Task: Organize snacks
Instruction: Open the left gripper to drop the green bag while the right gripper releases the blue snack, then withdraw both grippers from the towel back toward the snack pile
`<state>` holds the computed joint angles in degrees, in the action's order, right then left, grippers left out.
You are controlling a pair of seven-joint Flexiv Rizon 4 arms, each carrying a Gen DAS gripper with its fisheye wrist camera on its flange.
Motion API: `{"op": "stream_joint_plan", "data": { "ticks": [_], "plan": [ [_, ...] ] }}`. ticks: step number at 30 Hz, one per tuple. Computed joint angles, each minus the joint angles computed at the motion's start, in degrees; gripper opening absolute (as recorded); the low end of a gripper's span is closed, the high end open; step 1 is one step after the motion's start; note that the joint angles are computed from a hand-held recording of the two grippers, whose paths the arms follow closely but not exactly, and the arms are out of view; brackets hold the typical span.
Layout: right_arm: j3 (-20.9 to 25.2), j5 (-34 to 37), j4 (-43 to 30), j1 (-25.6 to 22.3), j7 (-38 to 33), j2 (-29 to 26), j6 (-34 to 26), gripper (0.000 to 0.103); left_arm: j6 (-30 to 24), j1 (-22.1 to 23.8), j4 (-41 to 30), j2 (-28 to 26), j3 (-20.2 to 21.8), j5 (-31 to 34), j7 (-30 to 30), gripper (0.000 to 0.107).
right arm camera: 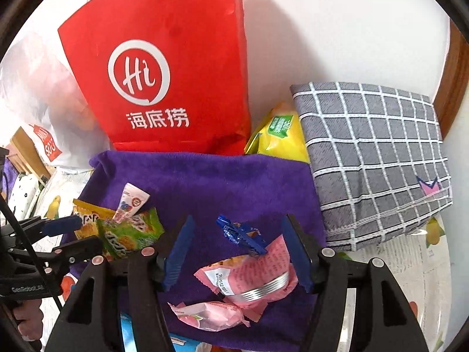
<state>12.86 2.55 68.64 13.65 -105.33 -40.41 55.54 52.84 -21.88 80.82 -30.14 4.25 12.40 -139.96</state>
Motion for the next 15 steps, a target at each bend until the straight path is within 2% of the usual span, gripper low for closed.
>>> {"op": "stream_joint_plan", "data": {
  "ticks": [7, 9, 15],
  "plan": [
    [0.0, 0.7, 3.4, -0.4, 1.2, 3.3, 3.0, 0.062, -0.5, -1.2, 2.4, 3.5, 0.5, 2.0, -2.4, 0.069],
    [-0.1, 0.4, 5.5, -0.6, 1.2, 5.0, 3.6, 0.062, -0.6, -1.5, 2.9, 4.4, 0.3, 2.7, -3.2, 0.069],
    [-1.6, -1.8, 15.3, -0.6, 3.3, 11.0, 10.4, 0.062, -1.7, -2.7, 5.7, 8.4, -0.5, 6.1, -6.0, 0.069]
  ]
}}
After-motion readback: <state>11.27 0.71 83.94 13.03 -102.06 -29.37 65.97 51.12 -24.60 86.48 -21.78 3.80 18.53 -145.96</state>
